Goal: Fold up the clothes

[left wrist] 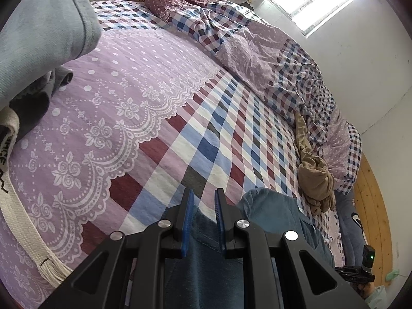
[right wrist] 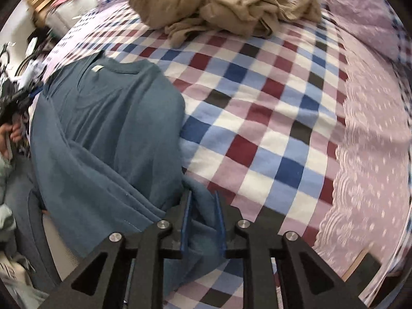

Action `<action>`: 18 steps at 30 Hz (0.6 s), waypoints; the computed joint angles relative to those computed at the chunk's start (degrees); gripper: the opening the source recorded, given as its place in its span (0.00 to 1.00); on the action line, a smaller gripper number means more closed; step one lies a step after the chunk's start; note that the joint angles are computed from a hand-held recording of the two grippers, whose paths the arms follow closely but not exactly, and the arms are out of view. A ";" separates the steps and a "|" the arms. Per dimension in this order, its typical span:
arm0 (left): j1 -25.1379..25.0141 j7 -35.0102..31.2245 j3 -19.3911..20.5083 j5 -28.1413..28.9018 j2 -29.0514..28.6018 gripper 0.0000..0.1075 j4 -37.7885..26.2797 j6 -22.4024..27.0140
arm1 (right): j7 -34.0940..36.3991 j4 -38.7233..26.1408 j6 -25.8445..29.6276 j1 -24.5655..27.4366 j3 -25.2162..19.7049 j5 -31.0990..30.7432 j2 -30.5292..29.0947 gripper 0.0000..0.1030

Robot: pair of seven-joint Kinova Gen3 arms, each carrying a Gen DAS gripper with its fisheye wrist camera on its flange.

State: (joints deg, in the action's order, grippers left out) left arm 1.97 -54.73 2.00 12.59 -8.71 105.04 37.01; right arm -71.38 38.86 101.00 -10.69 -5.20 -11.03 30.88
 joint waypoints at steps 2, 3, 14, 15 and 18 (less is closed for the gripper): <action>0.14 -0.37 -0.17 0.45 0.00 0.15 0.11 -0.21 | 1.48 -0.99 0.69 1.04 -0.56 -1.10 0.29 0.34; 0.20 -0.60 -0.27 0.72 -0.01 0.15 0.18 -0.32 | 2.12 -1.44 0.99 1.54 -0.78 -1.69 0.42 0.38; 0.35 -1.17 -0.13 1.23 0.44 0.15 -0.27 0.01 | 7.81 -2.08 2.32 -0.30 -1.64 -2.25 0.92 0.29; 0.34 -1.02 -0.08 1.23 0.43 0.15 -0.26 0.00 | 8.36 -1.41 1.71 -0.87 -1.38 -1.55 0.39 0.01; 0.43 -0.91 -0.11 1.54 0.43 0.15 -0.17 -0.18 | 8.87 1.78 -1.90 -2.31 -0.39 0.84 -2.22 0.01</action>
